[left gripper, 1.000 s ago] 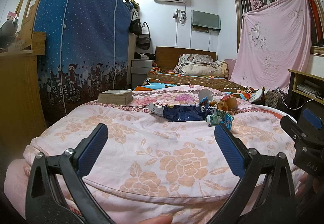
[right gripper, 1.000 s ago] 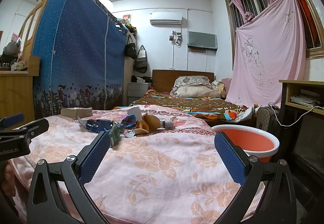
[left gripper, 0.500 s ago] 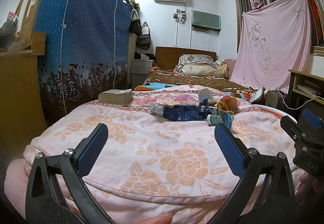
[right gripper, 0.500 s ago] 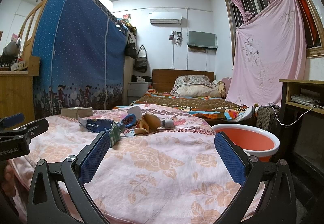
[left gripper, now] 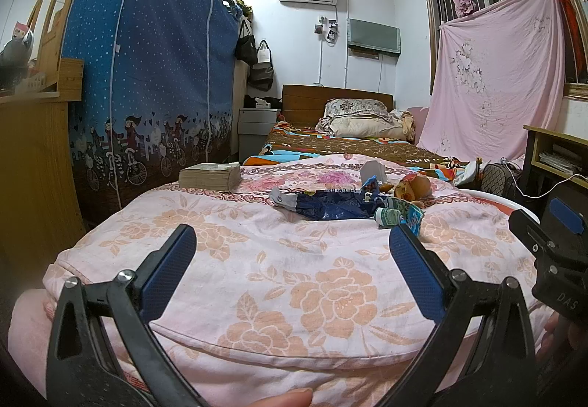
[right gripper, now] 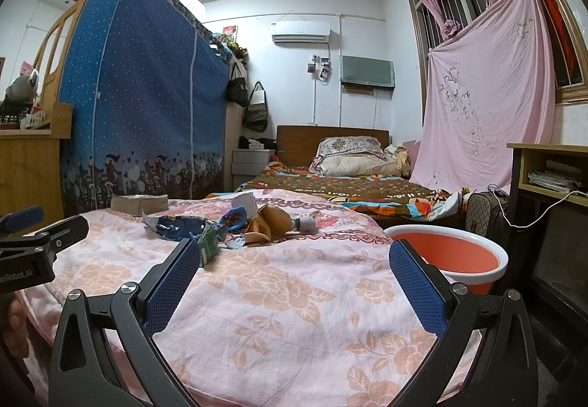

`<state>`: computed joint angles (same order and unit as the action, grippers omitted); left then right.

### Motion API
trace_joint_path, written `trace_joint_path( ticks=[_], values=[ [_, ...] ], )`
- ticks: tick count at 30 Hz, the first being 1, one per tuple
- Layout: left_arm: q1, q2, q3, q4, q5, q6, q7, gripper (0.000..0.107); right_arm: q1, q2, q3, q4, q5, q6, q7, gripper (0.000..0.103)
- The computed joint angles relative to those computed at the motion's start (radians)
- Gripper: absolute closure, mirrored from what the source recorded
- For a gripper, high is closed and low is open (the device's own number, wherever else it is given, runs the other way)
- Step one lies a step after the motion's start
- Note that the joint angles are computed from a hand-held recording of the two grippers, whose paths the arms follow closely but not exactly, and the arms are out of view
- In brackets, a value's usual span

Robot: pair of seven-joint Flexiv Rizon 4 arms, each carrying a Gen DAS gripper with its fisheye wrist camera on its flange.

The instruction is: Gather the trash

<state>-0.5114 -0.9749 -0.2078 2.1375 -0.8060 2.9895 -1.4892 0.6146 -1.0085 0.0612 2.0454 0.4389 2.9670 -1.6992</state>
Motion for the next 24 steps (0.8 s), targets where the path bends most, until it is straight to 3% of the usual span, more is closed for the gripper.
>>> trace_joint_path(
  ticks=[24],
  values=[
    [0.009,0.032,-0.001,0.013,0.007,-0.034,0.006,0.015,-0.010,0.030,0.006,0.012,-0.029,-0.032,0.016,0.000]
  ],
)
